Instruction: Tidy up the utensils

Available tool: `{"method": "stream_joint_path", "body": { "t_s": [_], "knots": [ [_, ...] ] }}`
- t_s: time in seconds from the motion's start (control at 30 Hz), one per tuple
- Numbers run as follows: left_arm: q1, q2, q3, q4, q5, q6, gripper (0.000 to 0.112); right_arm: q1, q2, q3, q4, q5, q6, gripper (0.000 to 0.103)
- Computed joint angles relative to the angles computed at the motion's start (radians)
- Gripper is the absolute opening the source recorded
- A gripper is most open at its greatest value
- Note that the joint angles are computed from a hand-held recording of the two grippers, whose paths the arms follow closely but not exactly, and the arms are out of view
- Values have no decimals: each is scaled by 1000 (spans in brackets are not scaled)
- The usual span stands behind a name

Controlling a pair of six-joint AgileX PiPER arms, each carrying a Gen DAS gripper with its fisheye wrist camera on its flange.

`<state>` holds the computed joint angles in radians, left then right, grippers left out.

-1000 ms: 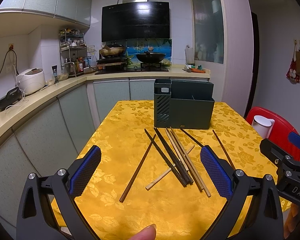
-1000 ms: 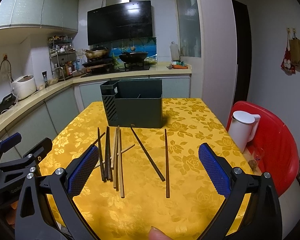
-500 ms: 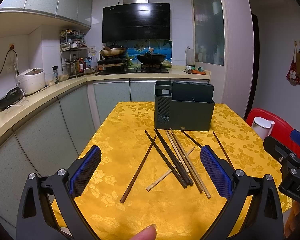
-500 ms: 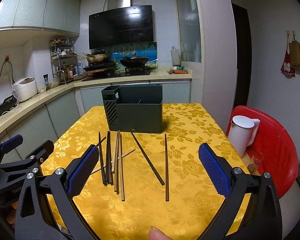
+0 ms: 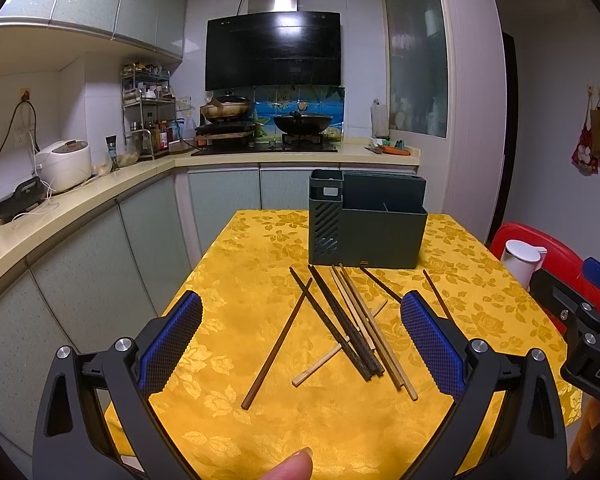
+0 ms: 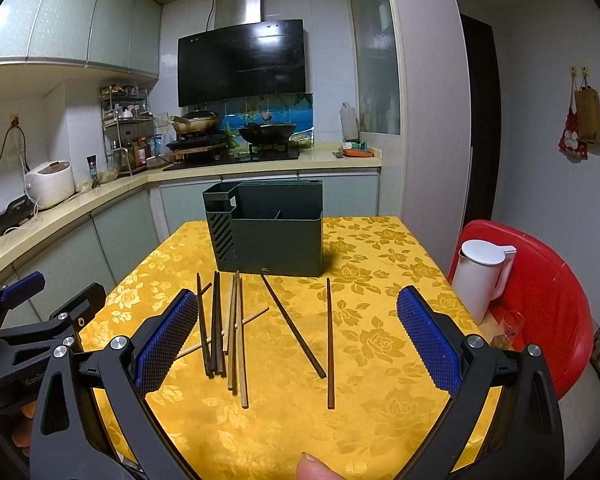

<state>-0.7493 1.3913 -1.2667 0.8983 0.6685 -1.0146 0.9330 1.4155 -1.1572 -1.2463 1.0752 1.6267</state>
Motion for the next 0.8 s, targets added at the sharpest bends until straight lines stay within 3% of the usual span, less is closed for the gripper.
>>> {"method": "stream_joint_path", "body": {
  "t_s": [0.8],
  "knots": [
    [-4,-5,6,14,-2,-12,96,1,2,-3,-4,2,1,97]
  ]
}}
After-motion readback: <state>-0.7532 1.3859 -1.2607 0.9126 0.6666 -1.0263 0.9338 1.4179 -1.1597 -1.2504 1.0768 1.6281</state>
